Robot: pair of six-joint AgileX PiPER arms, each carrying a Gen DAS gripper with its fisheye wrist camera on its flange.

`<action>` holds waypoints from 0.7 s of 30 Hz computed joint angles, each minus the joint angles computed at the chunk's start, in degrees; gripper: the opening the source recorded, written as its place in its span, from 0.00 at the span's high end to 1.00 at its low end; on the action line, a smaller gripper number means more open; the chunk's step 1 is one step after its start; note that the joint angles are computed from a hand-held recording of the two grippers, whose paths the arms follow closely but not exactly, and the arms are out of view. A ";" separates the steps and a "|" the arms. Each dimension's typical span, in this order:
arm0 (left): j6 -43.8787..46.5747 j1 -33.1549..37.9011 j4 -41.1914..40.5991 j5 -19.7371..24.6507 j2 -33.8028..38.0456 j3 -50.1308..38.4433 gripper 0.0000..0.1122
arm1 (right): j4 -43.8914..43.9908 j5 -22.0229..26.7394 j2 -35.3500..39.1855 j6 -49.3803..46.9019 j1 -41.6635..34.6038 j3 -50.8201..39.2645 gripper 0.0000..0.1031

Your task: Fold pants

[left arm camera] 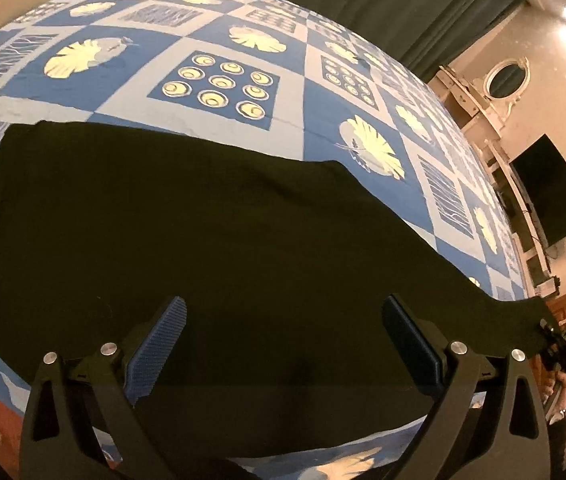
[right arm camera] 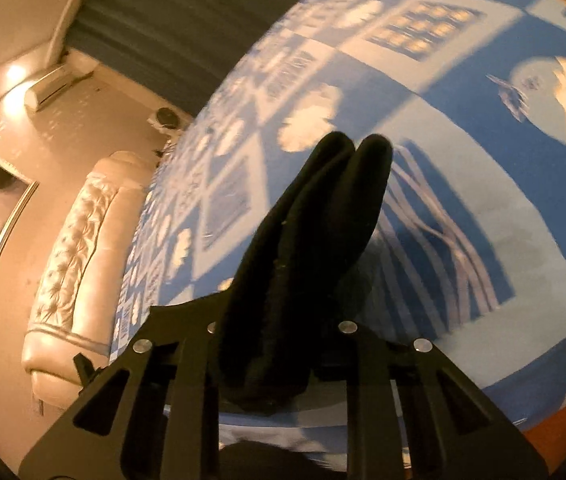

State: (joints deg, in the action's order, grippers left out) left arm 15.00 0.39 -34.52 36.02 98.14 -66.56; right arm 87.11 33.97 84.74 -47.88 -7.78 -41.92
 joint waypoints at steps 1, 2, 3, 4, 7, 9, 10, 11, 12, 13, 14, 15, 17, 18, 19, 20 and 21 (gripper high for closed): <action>0.21 -0.20 -0.04 0.16 -0.04 -0.11 0.13 | -1.22 -0.63 -0.74 1.87 1.41 -1.10 0.82; 0.45 -0.62 0.16 0.08 -0.23 -0.11 0.13 | -2.66 -1.16 -1.26 3.67 2.55 -2.20 0.82; 0.45 -1.02 0.57 -0.25 -0.50 0.01 0.13 | -4.74 -2.34 -1.59 6.59 4.74 -4.04 0.82; 0.19 -1.40 1.10 -0.64 -0.77 0.13 0.13 | -6.10 -3.31 -1.74 8.57 6.71 -5.49 0.82; -0.24 -1.96 2.00 -1.25 -1.01 0.26 0.13 | -11.14 -6.10 -1.10 14.87 12.50 -10.05 0.82; -0.93 -2.11 2.75 -1.14 -0.75 0.13 0.13 | -18.24 -8.56 0.37 22.16 17.49 -14.05 0.82; -1.12 -2.06 2.78 -1.19 -0.72 0.18 0.13 | -21.50 -9.22 1.18 25.33 19.18 -15.74 0.82; -1.33 -1.98 2.72 -1.36 -0.84 0.36 0.13 | -26.43 -10.31 2.43 30.11 21.69 -18.11 0.82; -1.26 -1.89 2.63 -1.35 -0.95 0.40 0.13 | -31.09 -11.12 3.88 34.88 24.00 -20.45 0.82; -1.28 -1.90 2.70 -1.58 -1.13 0.56 0.13 | -33.53 -11.54 5.02 37.43 25.47 -21.86 0.82; -1.52 -2.00 2.96 -2.03 -1.44 0.88 0.13 | -36.58 -11.96 6.70 40.61 27.25 -23.84 0.82; -1.69 -2.04 3.18 -2.18 -1.63 0.98 0.13 | -40.58 -12.17 8.45 44.61 29.07 -26.09 0.82; -1.43 -1.91 2.86 -2.30 -1.85 1.07 0.13 | -45.06 -12.45 11.13 49.14 31.81 -29.12 0.82; -1.49 -1.80 2.79 -2.32 -1.84 1.03 0.13 | -48.73 -12.11 13.26 52.51 33.55 -31.73 0.82; -1.47 -1.69 2.62 -2.18 -1.86 0.95 0.13 | -51.83 -11.87 14.63 55.77 35.02 -33.65 0.82; -1.26 -1.51 2.20 -2.10 -1.84 0.93 0.13 | -54.25 -11.37 16.52 58.06 36.28 -35.85 0.82; -1.38 -1.40 2.11 -2.10 -1.81 0.91 0.13 | -57.60 -10.88 18.44 60.96 37.58 -38.04 0.82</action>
State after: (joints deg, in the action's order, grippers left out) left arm 13.62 -1.01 -32.42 33.92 96.34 -65.65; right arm 29.50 23.09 103.18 13.08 29.80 -79.96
